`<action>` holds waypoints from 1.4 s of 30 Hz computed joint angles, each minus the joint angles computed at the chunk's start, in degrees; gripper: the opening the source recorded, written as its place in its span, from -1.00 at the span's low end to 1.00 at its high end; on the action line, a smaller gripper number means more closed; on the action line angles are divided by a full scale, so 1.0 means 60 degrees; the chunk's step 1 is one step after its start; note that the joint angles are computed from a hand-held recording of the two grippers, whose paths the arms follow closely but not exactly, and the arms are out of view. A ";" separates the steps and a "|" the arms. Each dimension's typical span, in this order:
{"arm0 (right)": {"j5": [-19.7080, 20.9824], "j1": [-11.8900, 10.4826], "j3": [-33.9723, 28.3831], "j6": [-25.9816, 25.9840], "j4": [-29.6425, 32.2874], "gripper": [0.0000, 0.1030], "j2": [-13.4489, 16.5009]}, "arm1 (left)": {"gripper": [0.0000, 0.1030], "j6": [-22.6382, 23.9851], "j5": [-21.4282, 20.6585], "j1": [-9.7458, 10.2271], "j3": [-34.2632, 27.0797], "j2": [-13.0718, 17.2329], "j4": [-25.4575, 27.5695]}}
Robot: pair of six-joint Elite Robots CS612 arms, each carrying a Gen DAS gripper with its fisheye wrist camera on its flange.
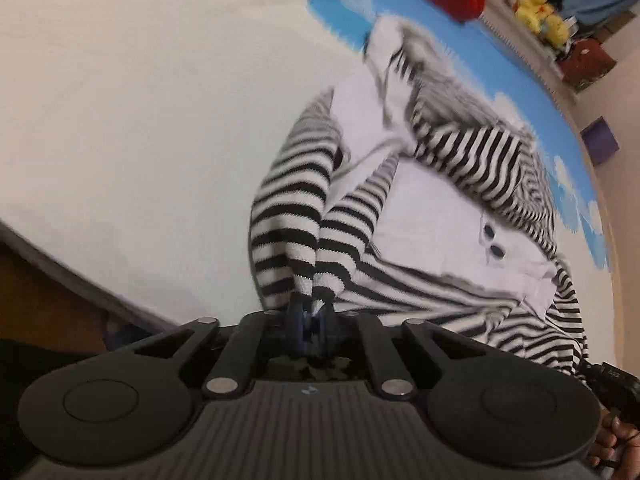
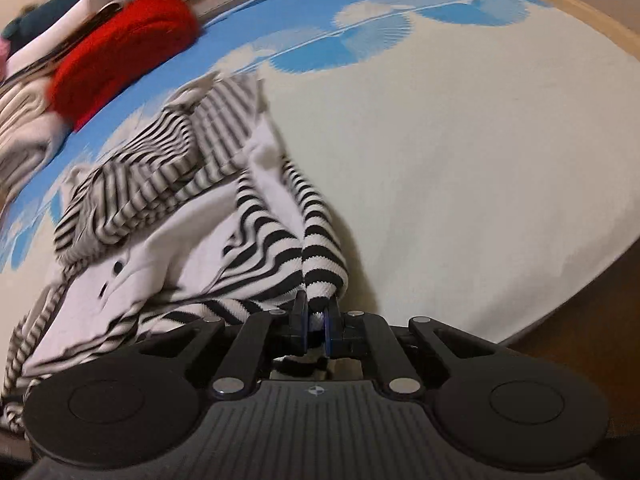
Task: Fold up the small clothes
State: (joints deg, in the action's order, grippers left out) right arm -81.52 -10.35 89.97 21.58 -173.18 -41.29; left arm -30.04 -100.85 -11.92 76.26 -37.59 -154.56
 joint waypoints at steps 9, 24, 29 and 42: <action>0.0154 0.0058 -0.0387 0.0198 0.1406 -0.03 0.0111 | 0.15 -0.0128 -0.0058 -0.0040 -0.0273 0.0147 0.0651; 0.0097 0.0029 -0.0241 0.0229 0.1559 -0.46 0.0023 | -0.47 0.0091 0.0469 -0.0141 -0.0266 0.0171 0.0614; -0.0082 0.0110 -0.0304 -0.0075 0.1646 -0.39 0.0017 | -0.47 0.0337 0.0621 -0.0179 -0.0292 0.0188 0.0663; -0.0222 0.0170 -0.0399 -0.0388 0.1711 -0.39 0.0081 | -0.47 0.0334 0.0553 -0.0171 -0.0274 0.0178 0.0713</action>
